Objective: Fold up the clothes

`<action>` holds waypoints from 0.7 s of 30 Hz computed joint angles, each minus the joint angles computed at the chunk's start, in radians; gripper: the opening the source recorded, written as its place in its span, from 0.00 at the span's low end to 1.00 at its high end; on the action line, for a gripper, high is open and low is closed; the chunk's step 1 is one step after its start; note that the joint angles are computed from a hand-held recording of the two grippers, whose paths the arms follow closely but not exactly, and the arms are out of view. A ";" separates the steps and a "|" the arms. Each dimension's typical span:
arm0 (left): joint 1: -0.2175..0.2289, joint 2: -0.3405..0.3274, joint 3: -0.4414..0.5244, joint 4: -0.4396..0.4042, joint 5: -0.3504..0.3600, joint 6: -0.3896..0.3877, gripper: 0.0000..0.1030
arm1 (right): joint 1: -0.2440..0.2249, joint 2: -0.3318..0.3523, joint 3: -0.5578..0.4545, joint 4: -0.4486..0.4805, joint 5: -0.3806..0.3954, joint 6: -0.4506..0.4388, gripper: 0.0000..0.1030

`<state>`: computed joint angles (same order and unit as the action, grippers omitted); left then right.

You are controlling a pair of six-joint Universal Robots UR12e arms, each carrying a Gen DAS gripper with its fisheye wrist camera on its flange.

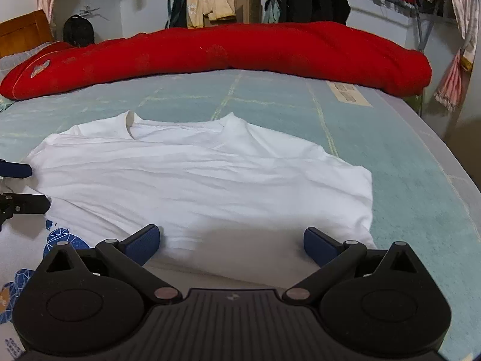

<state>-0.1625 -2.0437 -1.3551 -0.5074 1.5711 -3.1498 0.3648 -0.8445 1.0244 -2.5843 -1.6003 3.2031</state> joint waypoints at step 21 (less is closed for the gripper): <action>-0.049 0.156 -0.147 -0.116 0.004 0.023 0.94 | 0.036 -0.175 0.205 0.042 0.045 -0.056 1.00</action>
<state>-0.2120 -1.8879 -1.5019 -0.6235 1.5750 -3.1264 0.4012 -1.0199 1.2295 -2.5426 -1.5555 3.1475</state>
